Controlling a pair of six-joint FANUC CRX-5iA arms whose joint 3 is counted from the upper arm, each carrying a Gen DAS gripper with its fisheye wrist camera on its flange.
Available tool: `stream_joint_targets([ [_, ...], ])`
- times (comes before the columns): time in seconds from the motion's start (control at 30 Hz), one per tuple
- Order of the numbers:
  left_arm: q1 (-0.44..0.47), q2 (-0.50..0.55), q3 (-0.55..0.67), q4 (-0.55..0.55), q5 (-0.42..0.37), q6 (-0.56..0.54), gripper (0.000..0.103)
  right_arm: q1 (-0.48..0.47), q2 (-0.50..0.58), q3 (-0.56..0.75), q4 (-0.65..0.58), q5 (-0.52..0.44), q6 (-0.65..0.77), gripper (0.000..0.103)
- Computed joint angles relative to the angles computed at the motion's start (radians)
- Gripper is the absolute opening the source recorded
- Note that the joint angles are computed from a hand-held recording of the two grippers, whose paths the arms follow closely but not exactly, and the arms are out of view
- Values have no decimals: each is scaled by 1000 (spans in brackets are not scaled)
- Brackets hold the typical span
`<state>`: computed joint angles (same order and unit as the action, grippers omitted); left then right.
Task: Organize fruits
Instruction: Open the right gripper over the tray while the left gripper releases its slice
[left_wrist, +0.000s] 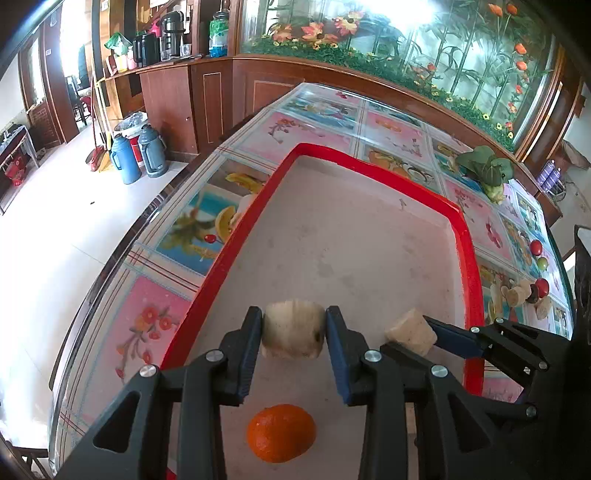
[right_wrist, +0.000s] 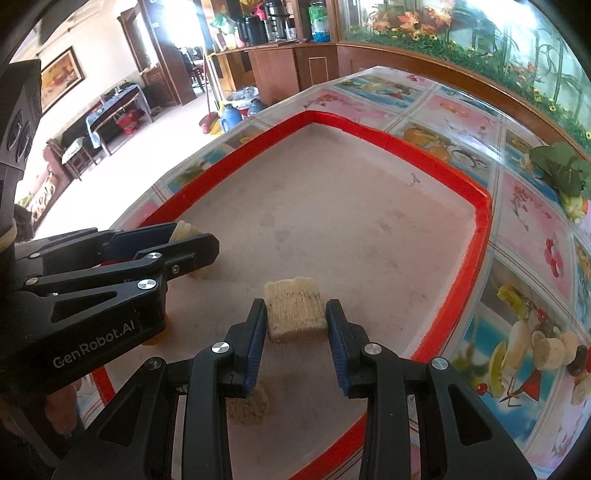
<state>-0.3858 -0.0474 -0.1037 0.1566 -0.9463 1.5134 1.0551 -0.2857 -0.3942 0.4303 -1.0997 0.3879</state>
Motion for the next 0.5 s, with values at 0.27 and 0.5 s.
stream_joint_targets([
  [0.27,0,-8,-6,-11,-8,27,54,2,-4,1,-8,-16,-6,35],
  [0.5,-10,-38,-18,-36,-1,63,66,55,-47,-17,27,-55,-58,35],
])
